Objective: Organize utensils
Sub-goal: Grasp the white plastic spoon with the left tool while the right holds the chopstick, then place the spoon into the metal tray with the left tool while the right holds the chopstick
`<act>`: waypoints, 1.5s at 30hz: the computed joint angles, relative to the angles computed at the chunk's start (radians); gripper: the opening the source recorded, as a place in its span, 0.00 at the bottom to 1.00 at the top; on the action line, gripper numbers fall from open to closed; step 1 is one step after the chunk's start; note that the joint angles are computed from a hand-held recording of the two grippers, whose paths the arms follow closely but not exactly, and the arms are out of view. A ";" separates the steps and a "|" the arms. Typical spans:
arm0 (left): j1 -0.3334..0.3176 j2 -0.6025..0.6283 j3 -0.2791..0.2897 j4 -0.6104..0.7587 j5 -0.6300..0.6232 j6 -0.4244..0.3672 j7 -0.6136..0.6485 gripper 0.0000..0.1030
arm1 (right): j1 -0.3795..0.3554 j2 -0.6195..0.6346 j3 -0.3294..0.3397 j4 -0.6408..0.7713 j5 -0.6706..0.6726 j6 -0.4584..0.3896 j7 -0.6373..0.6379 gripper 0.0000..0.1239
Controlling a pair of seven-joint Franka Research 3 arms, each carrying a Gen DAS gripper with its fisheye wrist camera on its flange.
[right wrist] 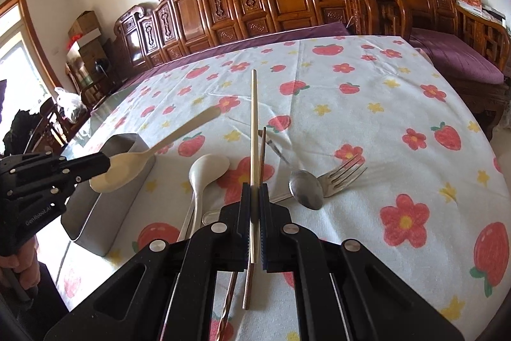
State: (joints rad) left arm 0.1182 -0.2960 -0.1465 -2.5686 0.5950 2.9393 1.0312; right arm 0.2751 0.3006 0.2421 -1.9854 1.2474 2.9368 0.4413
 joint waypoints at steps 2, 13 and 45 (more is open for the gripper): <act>-0.007 -0.016 0.022 -0.021 -0.022 0.015 0.017 0.01 | 0.008 -0.001 -0.001 -0.003 -0.019 0.002 0.012 0.05; 0.005 -0.154 0.097 -0.147 -0.148 0.041 0.133 0.01 | 0.038 -0.024 0.024 -0.057 -0.097 0.039 0.060 0.05; 0.243 -0.139 0.067 -0.242 -0.111 0.069 0.062 0.02 | 0.129 -0.101 0.001 -0.092 0.055 -0.007 -0.084 0.05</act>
